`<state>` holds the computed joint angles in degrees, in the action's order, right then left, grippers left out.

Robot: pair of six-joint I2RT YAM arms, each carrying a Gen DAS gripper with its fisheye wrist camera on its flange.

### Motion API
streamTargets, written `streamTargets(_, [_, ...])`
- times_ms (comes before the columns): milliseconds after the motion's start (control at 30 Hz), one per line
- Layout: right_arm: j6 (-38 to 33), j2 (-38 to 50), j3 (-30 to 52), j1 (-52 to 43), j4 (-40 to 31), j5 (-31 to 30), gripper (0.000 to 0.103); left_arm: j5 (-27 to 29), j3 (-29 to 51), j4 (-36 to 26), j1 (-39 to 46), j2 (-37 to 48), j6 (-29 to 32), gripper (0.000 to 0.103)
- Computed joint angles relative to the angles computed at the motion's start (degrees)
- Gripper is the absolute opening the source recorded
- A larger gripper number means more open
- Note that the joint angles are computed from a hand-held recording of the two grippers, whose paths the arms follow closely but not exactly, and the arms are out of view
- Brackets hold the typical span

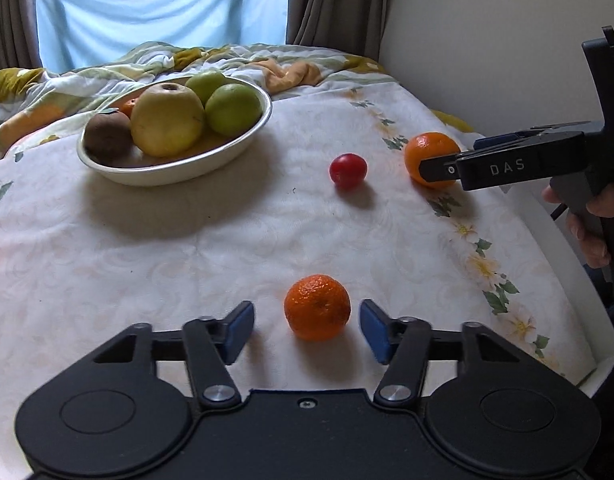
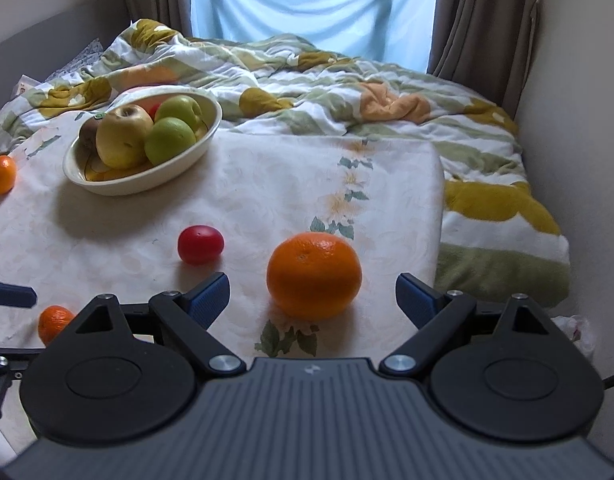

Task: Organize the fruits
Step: 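Close the left tool on the tangerine while the right tool grasps the large orange, then carry the tangerine into the bowl and open the left tool while the right tool releases the orange there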

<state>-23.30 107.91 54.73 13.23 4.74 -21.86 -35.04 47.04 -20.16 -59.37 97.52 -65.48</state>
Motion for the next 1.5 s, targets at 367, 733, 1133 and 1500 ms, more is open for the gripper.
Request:
streamTargets(367, [-2.1,4.4,3.9,0.2,-1.4,-1.4,0.098,0.9,1.4,0.9,1.9,1.7,2.9,0.040])
streamTargets(733, [-2.5,6.3,6.2,0.7,-2.8,-0.2,0.076,0.6,2.1,-1.6,2.0,1.0,0.1,0.040])
streamTargets(1133, [-3.1,-1.1,3.6,0.7,-8.2,-2.7,0.075,-4.9,5.4,-10.9,-1.8,-4.1,-6.0,0.039])
streamTargets(1500, [-0.7,-12.3,2.4,2.6,-13.6,-4.0,0.075,-12.0,8.2,-24.0,-3.6,-12.0,-11.5,0.039])
